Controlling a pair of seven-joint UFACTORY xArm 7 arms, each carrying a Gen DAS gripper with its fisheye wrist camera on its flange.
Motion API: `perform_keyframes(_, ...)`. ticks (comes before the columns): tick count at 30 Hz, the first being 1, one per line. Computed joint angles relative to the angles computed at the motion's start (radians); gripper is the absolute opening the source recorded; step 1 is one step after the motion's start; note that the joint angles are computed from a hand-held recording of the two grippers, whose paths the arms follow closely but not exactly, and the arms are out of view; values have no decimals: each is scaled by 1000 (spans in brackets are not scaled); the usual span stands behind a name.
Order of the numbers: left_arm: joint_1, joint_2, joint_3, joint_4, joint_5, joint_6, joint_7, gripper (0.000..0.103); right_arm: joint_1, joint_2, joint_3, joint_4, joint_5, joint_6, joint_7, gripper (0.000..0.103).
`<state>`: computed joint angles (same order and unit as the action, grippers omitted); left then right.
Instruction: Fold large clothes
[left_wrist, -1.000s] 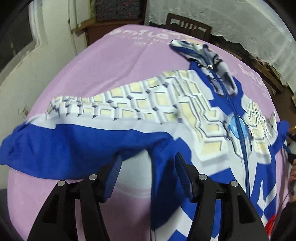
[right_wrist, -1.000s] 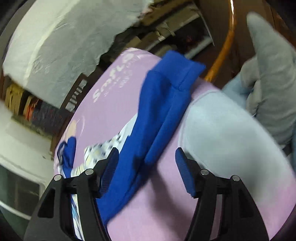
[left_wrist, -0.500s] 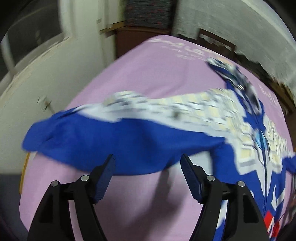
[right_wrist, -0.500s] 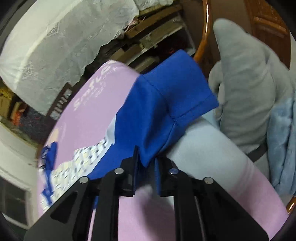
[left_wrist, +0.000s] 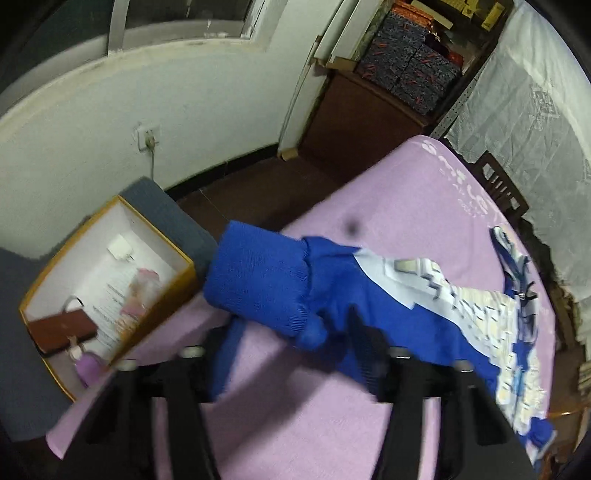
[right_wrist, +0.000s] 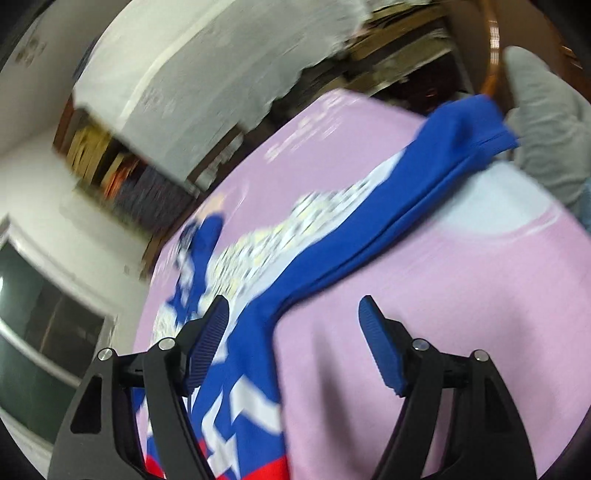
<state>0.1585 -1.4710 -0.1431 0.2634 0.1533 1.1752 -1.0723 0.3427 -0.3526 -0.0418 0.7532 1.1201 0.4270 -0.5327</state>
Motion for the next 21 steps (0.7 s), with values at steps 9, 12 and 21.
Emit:
perform_keyframes(9, -8, -171, -69, 12, 48, 185, 1, 27, 57, -85, 53, -74, -123, -66, 76, 71)
perform_keyframes(12, -1, -88, -125, 36, 52, 240, -24, 47, 74, -69, 37, -78, -196, -30, 114, 71)
perform_keyframes(21, -103, 283, -284, 283, 85, 20, -65, 58, 89, 37, 21, 21, -199, 0, 90, 69)
